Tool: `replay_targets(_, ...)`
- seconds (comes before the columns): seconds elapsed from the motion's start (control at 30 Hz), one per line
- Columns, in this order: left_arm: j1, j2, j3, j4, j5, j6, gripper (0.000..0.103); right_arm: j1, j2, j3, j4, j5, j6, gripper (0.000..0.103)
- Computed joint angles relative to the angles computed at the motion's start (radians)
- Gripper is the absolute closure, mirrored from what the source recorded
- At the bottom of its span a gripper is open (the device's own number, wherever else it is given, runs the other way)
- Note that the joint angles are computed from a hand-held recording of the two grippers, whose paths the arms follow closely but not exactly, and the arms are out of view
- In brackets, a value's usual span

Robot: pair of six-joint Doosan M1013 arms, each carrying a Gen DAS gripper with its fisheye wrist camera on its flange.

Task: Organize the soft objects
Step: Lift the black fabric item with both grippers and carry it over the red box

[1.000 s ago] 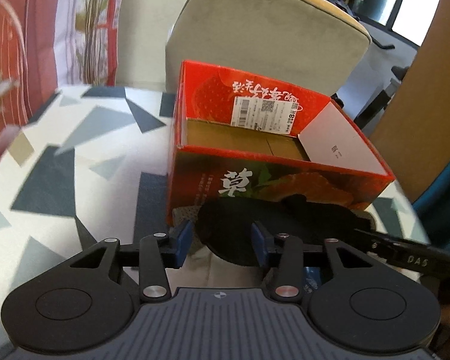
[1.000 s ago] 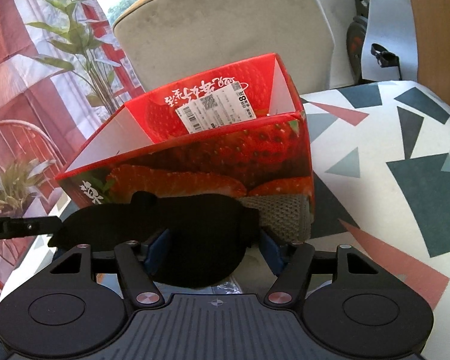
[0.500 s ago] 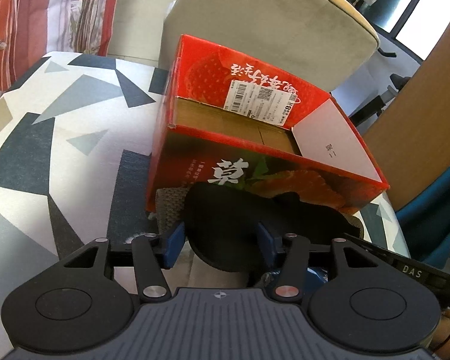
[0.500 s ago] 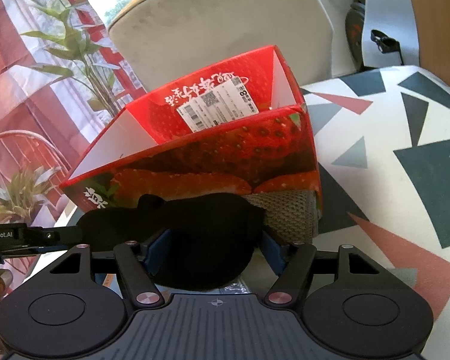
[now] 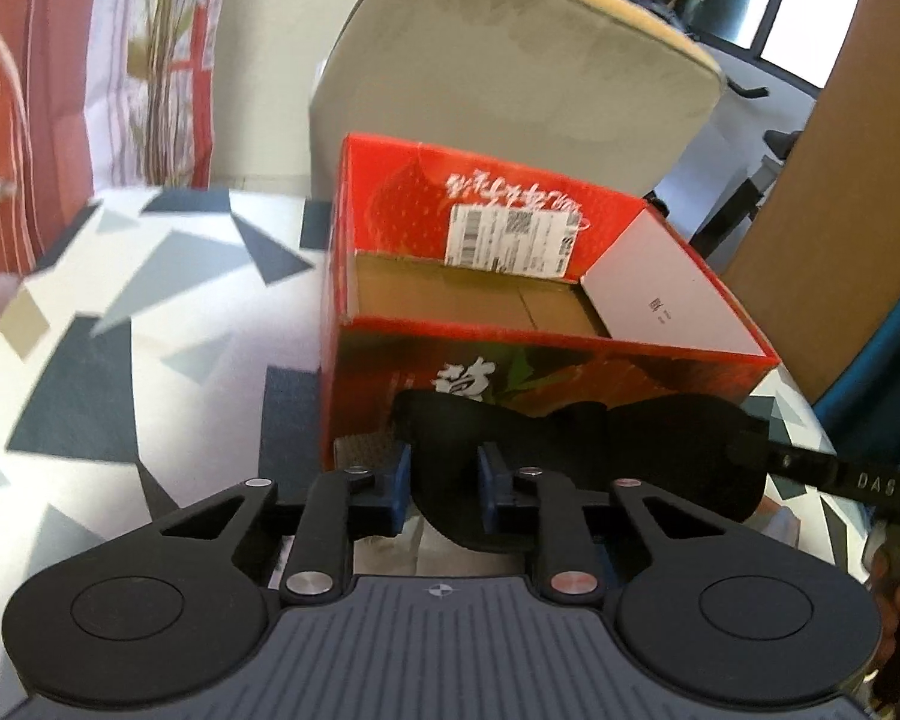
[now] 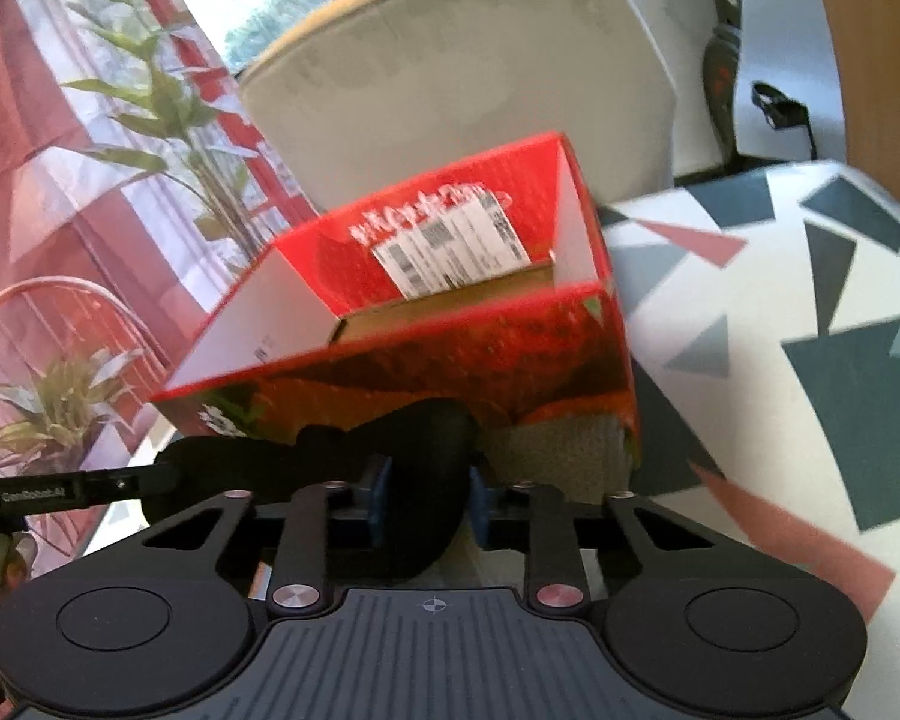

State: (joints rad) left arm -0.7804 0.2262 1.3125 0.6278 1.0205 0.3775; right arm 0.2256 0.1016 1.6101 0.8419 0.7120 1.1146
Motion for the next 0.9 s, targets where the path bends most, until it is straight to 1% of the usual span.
replay_targets(0.07,-0.013,-0.002,-0.003,0.039,0.01,0.011,0.082,0.006,-0.009,-0.002,-0.01,-0.014,-0.037,0.085)
replay_targets(0.17,-0.031,-0.008,-0.003,0.095,0.013,0.013,0.084,0.013,-0.021,-0.004,-0.009,-0.026,-0.092,0.086)
replay_targets(0.37,-0.063,-0.016,-0.003,0.221,0.024,-0.003,0.084,0.016,-0.041,-0.011,0.042,-0.049,-0.191,0.087)
replay_targets(0.47,-0.072,-0.013,-0.008,0.277,0.025,-0.016,0.085,0.018,-0.045,-0.02,0.054,-0.065,-0.226,0.087)
replay_targets(0.63,-0.069,0.01,-0.044,0.341,0.025,-0.018,0.085,0.027,-0.036,-0.05,0.045,-0.106,-0.27,0.087)
replay_targets(0.7,-0.062,0.029,-0.071,0.359,0.025,0.001,0.085,0.032,-0.028,-0.065,0.041,-0.126,-0.285,0.087)
replay_targets(0.77,-0.052,0.05,-0.1,0.37,0.029,0.018,0.085,0.036,-0.01,-0.091,0.031,-0.137,-0.291,0.088)
replay_targets(0.83,-0.037,0.079,-0.139,0.368,0.039,0.046,0.085,0.037,0.016,-0.124,0.022,-0.131,-0.277,0.088)
replay_targets(0.9,-0.023,0.106,-0.18,0.349,0.049,0.087,0.085,0.042,0.042,-0.157,-0.022,-0.134,-0.239,0.088)
